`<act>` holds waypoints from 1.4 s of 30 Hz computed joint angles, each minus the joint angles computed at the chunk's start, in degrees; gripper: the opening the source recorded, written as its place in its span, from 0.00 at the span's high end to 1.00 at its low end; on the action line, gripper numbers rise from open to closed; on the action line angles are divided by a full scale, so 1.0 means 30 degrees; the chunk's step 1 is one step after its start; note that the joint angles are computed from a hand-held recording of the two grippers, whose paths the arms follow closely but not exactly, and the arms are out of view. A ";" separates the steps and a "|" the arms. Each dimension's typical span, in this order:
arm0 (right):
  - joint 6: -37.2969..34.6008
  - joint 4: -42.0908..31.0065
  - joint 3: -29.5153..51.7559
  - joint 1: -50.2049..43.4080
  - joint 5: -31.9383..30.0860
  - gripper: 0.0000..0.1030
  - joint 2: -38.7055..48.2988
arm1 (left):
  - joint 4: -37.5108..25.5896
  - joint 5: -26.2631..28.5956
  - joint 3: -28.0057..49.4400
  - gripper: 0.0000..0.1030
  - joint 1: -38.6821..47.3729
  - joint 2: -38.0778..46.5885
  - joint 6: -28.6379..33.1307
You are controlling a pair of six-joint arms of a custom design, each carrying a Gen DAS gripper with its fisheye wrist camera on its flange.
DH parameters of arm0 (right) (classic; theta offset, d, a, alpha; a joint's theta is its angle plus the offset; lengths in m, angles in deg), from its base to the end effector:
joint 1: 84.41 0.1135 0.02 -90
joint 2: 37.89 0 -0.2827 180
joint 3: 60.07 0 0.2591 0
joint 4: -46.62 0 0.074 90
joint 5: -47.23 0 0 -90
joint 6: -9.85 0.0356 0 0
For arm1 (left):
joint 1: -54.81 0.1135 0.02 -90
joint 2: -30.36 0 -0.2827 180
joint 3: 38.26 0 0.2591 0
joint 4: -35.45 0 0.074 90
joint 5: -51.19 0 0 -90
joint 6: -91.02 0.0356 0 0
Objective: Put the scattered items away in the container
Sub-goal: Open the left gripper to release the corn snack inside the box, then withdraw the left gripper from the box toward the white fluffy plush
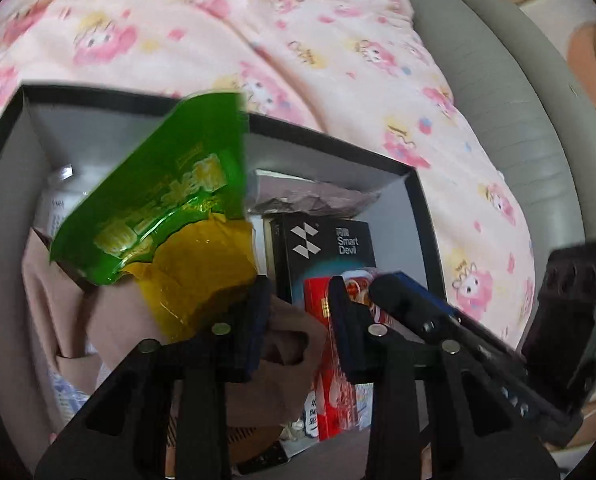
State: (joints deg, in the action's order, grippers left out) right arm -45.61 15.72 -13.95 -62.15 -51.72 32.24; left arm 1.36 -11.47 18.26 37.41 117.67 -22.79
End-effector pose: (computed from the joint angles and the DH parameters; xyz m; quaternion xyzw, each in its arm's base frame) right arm 0.2046 0.0897 0.1846 0.0783 0.9476 0.2084 0.2290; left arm 0.2567 -0.0976 0.1676 -0.0017 0.9498 -0.2903 0.1166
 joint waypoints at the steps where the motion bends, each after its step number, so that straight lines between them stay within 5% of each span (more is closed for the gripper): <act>1: -0.0051 -0.0030 0.0046 0.0060 0.0008 0.71 0.0125 | 0.0128 -0.0531 -0.0155 0.75 -0.0001 -0.0244 -0.0315; 6: -0.0236 0.0060 0.0144 0.0420 -0.0148 0.71 0.0870 | -0.0212 -0.4697 -0.0455 0.74 0.0334 -0.1848 -0.0181; 11: -0.0228 0.0090 0.0178 0.0696 -0.0054 0.71 0.0997 | 0.0220 -0.0936 -0.0267 0.70 0.3335 -0.1102 0.0638; 14: -0.0254 0.0105 0.0161 0.0885 -0.0005 0.71 0.1063 | 0.1134 0.0208 -0.1328 0.65 0.4043 -0.3070 0.0932; 19: -0.0215 0.0105 0.0234 0.1258 0.0360 0.71 0.1212 | 0.0346 -0.1675 -0.0417 0.64 0.3954 -0.1585 0.1002; 23: -0.0477 0.0140 0.0213 0.1519 0.0589 0.69 0.1287 | 0.0600 -0.0626 -0.0650 0.64 0.4619 -0.0555 0.0928; 27: -0.0491 -0.0872 0.0395 0.2540 0.2324 0.69 0.0714 | 0.0628 -0.0199 -0.2031 0.64 0.4120 -0.3184 0.1119; 30: 0.0548 -0.1684 0.0242 0.3449 0.2378 0.59 -0.1316 | -0.0293 -0.1009 -0.2885 0.64 0.2913 -0.6413 0.1202; 37: 0.4268 -0.5899 0.1857 1.0017 0.8757 0.52 -0.4844 | -0.4705 -0.3689 -0.2764 0.55 -0.0336 -1.3518 0.0630; 42: 0.9598 -1.1004 0.4511 1.7054 1.5253 0.51 -0.3747 | -0.8221 -0.5357 -0.1924 0.52 -0.2405 -1.6995 0.0676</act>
